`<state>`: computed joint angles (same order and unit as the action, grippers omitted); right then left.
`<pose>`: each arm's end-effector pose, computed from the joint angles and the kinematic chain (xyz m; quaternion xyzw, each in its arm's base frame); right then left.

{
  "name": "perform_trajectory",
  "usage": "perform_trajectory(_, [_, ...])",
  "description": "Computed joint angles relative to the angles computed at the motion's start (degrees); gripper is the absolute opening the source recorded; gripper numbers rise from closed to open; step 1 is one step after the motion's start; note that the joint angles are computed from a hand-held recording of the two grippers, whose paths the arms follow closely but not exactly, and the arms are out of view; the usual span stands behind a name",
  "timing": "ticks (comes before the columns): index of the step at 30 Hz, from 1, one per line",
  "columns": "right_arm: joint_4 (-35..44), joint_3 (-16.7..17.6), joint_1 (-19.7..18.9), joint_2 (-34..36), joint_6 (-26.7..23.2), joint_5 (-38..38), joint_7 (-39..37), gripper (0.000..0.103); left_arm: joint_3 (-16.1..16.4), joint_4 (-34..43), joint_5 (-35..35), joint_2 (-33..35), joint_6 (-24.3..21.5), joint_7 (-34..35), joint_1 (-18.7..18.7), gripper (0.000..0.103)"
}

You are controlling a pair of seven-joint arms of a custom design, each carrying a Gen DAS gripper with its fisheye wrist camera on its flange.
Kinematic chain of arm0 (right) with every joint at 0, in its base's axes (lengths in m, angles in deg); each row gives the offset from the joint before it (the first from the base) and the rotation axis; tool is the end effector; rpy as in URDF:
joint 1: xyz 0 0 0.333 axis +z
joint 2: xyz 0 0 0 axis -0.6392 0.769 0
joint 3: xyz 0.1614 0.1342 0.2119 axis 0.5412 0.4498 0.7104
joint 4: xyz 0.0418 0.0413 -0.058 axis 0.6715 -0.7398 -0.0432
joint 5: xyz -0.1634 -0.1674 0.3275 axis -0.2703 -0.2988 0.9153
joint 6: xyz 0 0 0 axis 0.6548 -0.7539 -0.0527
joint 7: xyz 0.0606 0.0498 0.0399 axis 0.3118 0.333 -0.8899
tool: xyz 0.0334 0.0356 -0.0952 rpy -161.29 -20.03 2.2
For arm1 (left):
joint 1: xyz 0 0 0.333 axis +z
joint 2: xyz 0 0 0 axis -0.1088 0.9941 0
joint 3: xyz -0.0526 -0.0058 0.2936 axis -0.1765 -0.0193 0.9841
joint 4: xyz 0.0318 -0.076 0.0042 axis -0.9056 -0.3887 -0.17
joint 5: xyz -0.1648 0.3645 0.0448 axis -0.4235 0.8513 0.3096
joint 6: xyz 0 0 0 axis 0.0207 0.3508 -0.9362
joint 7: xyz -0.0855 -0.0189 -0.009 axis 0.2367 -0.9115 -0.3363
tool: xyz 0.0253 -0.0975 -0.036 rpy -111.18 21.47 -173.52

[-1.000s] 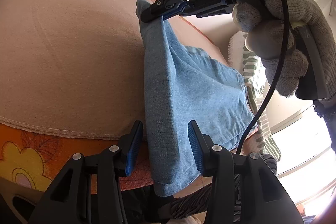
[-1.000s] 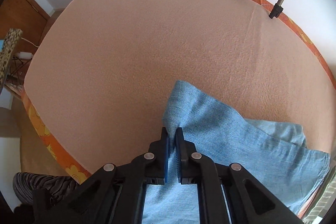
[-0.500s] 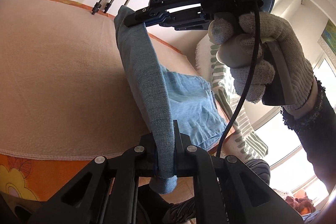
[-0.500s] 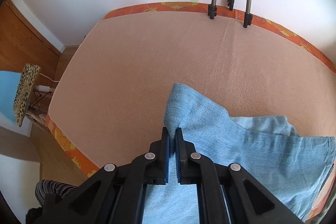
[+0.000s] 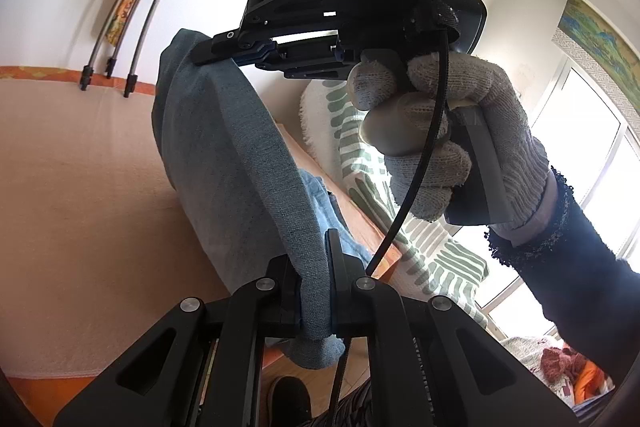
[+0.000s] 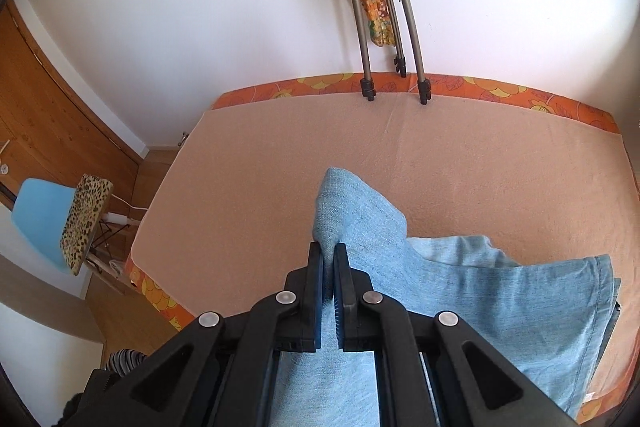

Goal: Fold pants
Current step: 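Close the left tool on the jeans edge and lift it while the right tool pinches the edge, then open both tools and release the folded jeans onto the bed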

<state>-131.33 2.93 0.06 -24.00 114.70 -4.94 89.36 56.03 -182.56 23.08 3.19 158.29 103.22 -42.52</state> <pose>0.5000 0.4869 0.6703 -0.7433 0.5989 -0.0610 0.2918 0.3828 -0.4274 0.5937 0.4446 -0.6956 0.5618 0.0526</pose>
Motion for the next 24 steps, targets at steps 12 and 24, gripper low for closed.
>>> perform_trajectory(12, [-21.29, 2.73, -7.91, -15.59, 12.62, 6.19, -3.52, 0.002, -2.67, 1.58, 8.23, 1.18, -0.63, -7.81, 1.73, 0.008])
perform_trajectory(24, [4.87, 2.2, -0.46, 7.57, 6.1, 7.88, -12.82, 0.047, -1.24, -21.06, 32.97, -17.01, -7.49, -39.35, 9.81, 0.009])
